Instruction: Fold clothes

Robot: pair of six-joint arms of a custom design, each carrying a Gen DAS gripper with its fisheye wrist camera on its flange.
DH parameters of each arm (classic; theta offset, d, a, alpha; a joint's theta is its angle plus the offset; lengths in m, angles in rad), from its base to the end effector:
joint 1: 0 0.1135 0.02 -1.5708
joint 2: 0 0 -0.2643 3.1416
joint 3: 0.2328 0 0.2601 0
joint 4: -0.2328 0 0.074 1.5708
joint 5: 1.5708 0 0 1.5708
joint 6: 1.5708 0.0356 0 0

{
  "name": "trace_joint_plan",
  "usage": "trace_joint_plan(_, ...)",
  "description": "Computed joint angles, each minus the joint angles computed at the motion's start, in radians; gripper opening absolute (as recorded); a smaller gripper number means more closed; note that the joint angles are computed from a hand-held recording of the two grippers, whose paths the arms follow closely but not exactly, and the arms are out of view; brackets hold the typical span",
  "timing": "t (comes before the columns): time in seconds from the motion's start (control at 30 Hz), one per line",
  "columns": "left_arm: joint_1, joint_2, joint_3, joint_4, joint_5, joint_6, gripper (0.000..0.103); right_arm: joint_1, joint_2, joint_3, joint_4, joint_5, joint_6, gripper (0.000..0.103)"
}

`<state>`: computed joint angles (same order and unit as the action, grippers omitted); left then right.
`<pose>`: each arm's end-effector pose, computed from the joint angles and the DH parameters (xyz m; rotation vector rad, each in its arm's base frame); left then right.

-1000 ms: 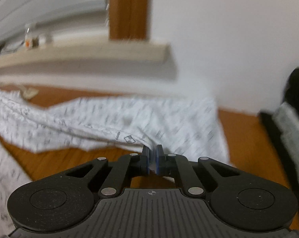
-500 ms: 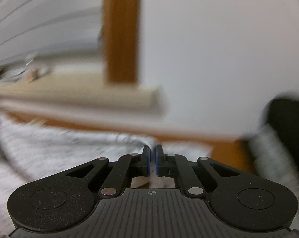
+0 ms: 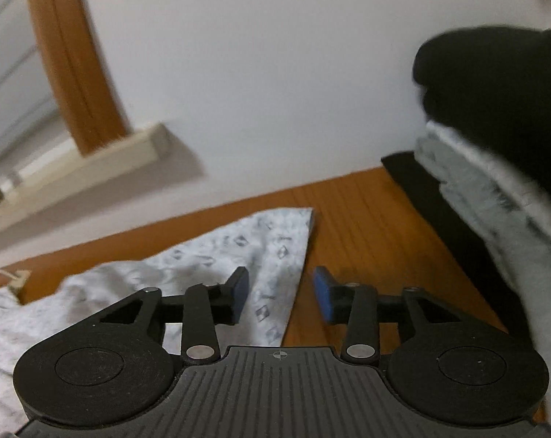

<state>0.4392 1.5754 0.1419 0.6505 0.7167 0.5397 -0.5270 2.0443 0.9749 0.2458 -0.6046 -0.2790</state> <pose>0.1790 0.0583 0.0642 0.4360 2.1004 -0.2865 0.3429 -0.1761 0.0799 0.0053 2.2349 0.2953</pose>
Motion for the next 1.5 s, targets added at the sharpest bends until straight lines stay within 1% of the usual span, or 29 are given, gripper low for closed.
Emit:
trace_joint_plan(0.13, -0.03, 0.038, 0.009, 0.035, -0.038, -0.011, 0.002, 0.083, 0.057, 0.021, 0.071, 0.104, -0.004, 0.043)
trace_joint_plan(0.2, -0.03, 0.043, 0.009, 0.071, -0.043, -0.036, 0.002, 0.106, 0.072, 0.047, 0.059, 0.108, -0.028, 0.009)
trace_joint_plan(0.27, -0.023, 0.029, 0.007, 0.113, -0.041, -0.081, 0.002, 0.126, 0.067, 0.055, 0.086, 0.146, -0.026, 0.007)
trace_joint_plan(0.3, -0.015, 0.004, 0.007, 0.111, -0.032, -0.098, 0.002, 0.136, 0.063, 0.057, 0.104, 0.168, -0.024, 0.006)
trace_joint_plan(0.37, 0.0, -0.078, 0.002, 0.095, -0.012, -0.136, 0.002, 0.139, 0.027, 0.054, 0.163, 0.183, 0.02, 0.006)
trace_joint_plan(0.43, 0.009, -0.191, -0.011, 0.066, 0.007, -0.176, 0.002, 0.133, -0.03, 0.084, 0.159, 0.185, 0.067, 0.006)
trace_joint_plan(0.5, 0.01, -0.316, -0.025, 0.016, 0.027, -0.204, 0.002, 0.132, -0.084, 0.113, 0.156, 0.207, 0.091, 0.006)
trace_joint_plan(0.53, 0.009, -0.384, -0.032, -0.028, 0.044, -0.211, 0.002, 0.13, -0.108, 0.127, 0.149, 0.221, 0.094, 0.006)
trace_joint_plan(0.57, 0.002, -0.447, -0.033, -0.096, 0.064, -0.202, 0.002, 0.127, -0.13, 0.14, 0.14, 0.236, 0.093, 0.006)
trace_joint_plan(0.63, -0.043, -0.509, -0.038, -0.194, 0.067, -0.16, 0.002, 0.115, -0.158, 0.179, 0.089, 0.272, 0.094, 0.006)
trace_joint_plan(0.67, -0.078, -0.514, -0.045, -0.211, 0.049, -0.143, 0.002, 0.109, -0.159, 0.195, 0.061, 0.288, 0.094, 0.008)
trace_joint_plan(0.7, -0.122, -0.493, -0.06, -0.189, 0.01, -0.137, 0.002, 0.103, -0.15, 0.209, 0.022, 0.297, 0.079, 0.011)
trace_joint_plan(0.73, -0.166, -0.436, -0.072, -0.128, -0.037, -0.137, 0.002, 0.098, -0.135, 0.222, -0.019, 0.303, 0.057, 0.021)
trace_joint_plan(0.77, -0.206, -0.347, -0.077, -0.047, -0.084, -0.138, 0.002, 0.093, -0.12, 0.237, -0.061, 0.31, 0.035, 0.032)
trace_joint_plan(0.8, -0.236, -0.244, -0.076, 0.039, -0.117, -0.146, 0.002, 0.087, -0.112, 0.218, -0.059, 0.304, 0.011, 0.036)
trace_joint_plan(0.83, -0.248, -0.147, -0.07, 0.111, -0.131, -0.152, 0.002, 0.079, -0.107, 0.182, -0.035, 0.292, -0.014, 0.038)
trace_joint_plan(0.93, -0.257, 0.048, -0.049, 0.239, -0.143, -0.151, 0.002, 0.055, -0.089, 0.091, -0.021, 0.259, -0.083, 0.039)
trace_joint_plan(1.0, -0.256, 0.111, -0.042, 0.281, -0.14, -0.151, 0.002, 0.033, -0.069, 0.045, -0.011, 0.259, -0.105, 0.039)
trace_joint_plan(1.1, -0.256, 0.143, -0.041, 0.305, -0.138, -0.144, 0.002, -0.017, -0.041, 0.0, -0.006, 0.233, -0.105, 0.041)
trace_joint_plan(1.17, -0.257, 0.142, -0.043, 0.299, -0.137, -0.129, 0.002, -0.047, -0.038, -0.026, 0.008, 0.206, -0.087, 0.053)
trace_joint_plan(1.23, -0.262, 0.14, -0.044, 0.299, -0.141, -0.126, 0.002, -0.079, -0.034, -0.033, -0.007, 0.171, -0.093, 0.055)
trace_joint_plan(1.33, -0.264, 0.141, -0.042, 0.305, -0.152, -0.136, 0.002, -0.116, -0.037, -0.042, -0.042, 0.124, -0.108, 0.055)
trace_joint_plan(1.4, -0.264, 0.147, -0.046, 0.327, -0.159, -0.151, 0.002, -0.09, -0.031, -0.056, -0.015, 0.133, -0.103, 0.055)
trace_joint_plan(1.43, -0.263, 0.144, -0.049, 0.334, -0.161, -0.155, 0.002, -0.084, -0.028, -0.06, -0.003, 0.129, -0.107, 0.049)
trace_joint_plan(1.47, -0.26, 0.134, -0.053, 0.331, -0.161, -0.157, 0.002, -0.081, -0.027, -0.063, 0.007, 0.12, -0.114, 0.025)
trace_joint_plan(1.5, -0.258, 0.123, -0.056, 0.326, -0.161, -0.159, 0.002, -0.078, -0.026, -0.066, 0.017, 0.112, -0.12, 0.013)
